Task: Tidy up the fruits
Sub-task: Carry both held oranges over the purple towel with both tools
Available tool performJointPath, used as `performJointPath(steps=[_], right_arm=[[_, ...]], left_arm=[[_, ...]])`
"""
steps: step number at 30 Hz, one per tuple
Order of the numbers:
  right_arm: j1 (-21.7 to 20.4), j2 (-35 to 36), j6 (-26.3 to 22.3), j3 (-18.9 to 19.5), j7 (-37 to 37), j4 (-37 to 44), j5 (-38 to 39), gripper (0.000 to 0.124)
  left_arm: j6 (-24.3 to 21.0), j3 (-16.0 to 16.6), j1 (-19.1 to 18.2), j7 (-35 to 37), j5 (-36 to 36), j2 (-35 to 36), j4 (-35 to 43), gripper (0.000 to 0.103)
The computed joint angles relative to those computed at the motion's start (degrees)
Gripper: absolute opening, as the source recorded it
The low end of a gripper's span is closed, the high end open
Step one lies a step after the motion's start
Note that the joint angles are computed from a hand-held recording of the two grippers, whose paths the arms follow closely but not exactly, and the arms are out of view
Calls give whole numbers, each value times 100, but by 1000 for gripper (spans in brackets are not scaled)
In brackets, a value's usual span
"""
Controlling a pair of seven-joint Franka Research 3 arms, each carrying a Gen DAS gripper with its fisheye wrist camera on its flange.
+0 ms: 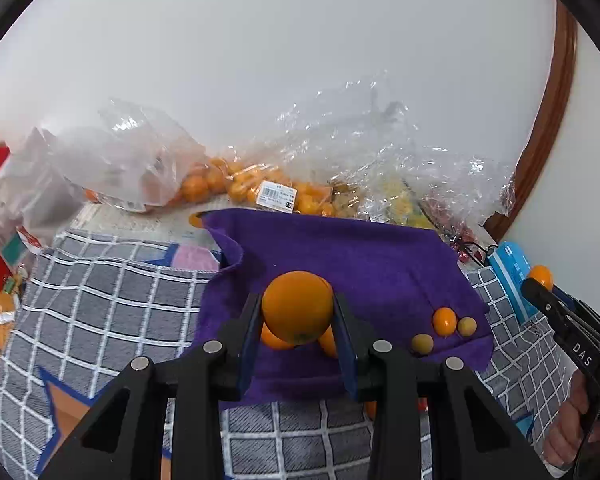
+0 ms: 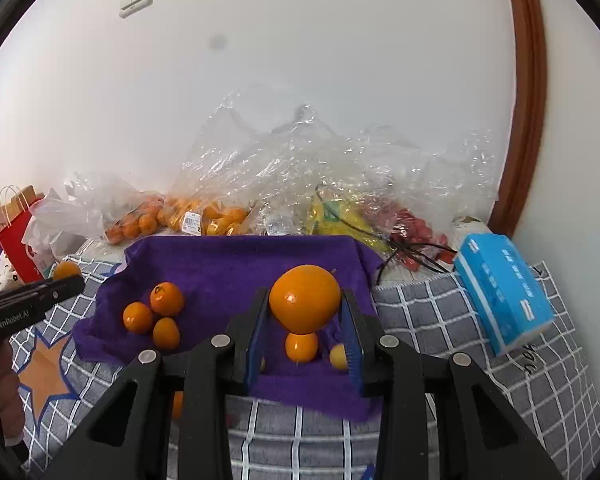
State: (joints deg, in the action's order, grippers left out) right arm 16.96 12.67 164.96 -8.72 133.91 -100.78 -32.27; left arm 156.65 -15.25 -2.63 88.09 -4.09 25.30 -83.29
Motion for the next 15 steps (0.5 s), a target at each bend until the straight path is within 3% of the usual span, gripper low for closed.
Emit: performJointPath(steps=[11,15], right_arm=[[-194,805,-83,49,-1130,530,1313,34],[-80,1028,-263,-126,-1224,694,1524,34]], left_arm=[[-186,-151,35,157,-120,653,552,33],[-303,-149,32,194,-126,771,651,33]])
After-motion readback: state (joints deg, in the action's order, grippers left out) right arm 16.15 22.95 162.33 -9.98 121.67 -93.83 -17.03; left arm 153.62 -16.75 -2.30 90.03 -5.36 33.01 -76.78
